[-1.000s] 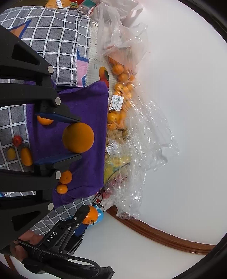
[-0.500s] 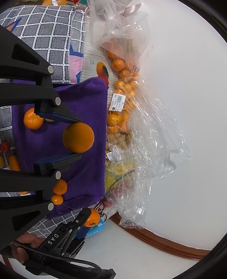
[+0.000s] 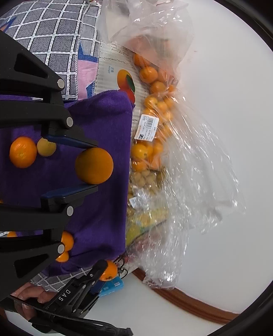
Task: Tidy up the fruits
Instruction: 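Lower both oranges onto the towel and open both tools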
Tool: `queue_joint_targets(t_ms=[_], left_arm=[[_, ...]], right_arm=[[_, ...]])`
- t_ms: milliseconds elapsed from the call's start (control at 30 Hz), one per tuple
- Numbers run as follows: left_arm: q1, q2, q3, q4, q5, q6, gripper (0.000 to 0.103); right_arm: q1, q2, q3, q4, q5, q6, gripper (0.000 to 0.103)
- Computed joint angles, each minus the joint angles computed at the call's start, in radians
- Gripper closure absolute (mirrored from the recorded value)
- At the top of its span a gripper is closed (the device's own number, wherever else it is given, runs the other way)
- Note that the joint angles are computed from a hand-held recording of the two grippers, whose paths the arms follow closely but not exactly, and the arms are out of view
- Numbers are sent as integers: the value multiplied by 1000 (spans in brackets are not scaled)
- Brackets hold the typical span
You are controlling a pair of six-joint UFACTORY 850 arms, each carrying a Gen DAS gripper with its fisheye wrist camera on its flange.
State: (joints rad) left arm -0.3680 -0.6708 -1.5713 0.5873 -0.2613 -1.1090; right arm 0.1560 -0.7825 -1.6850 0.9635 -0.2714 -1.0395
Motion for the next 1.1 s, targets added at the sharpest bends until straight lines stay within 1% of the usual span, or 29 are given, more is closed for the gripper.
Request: queue_joint_targets(t_ms=[67, 200, 233, 367, 433, 500, 567, 667, 800, 1000, 1100], left_arm=[[10, -7, -2, -32, 8, 26, 70], [25, -31, -18, -151, 6, 125, 70], [24, -43, -30, -183, -5, 157, 70], [16, -81, -65, -225, -32, 224, 70], [14, -106, -97, -263, -62, 273, 70], [18, -126, -121, -314, -77, 320, 70], [20, -141, -140, -329, -93, 333, 70], [21, -155, -154, -345, -105, 351, 70], [19, -183, -188, -356, -142, 363, 70], [17, -207, -214, -384, -157, 396, 70], [17, -213, -221, -404, -160, 408, 70]], right_arm=[[-1, -16, -13, -33, -9, 34, 60], [-4, -60, -52, -160, -42, 165, 60], [-5, -69, -61, -186, -50, 193, 60], [-4, -102, -95, -277, -74, 287, 60], [-2, -114, -106, -317, -82, 331, 60], [1, -123, -114, -334, -90, 343, 60], [2, -130, -120, -352, -95, 357, 60], [2, -140, -129, -367, -106, 369, 60], [-2, -143, -131, -341, -116, 343, 60], [-1, -139, -127, -345, -117, 344, 59], [-3, -128, -113, -293, -110, 298, 55]])
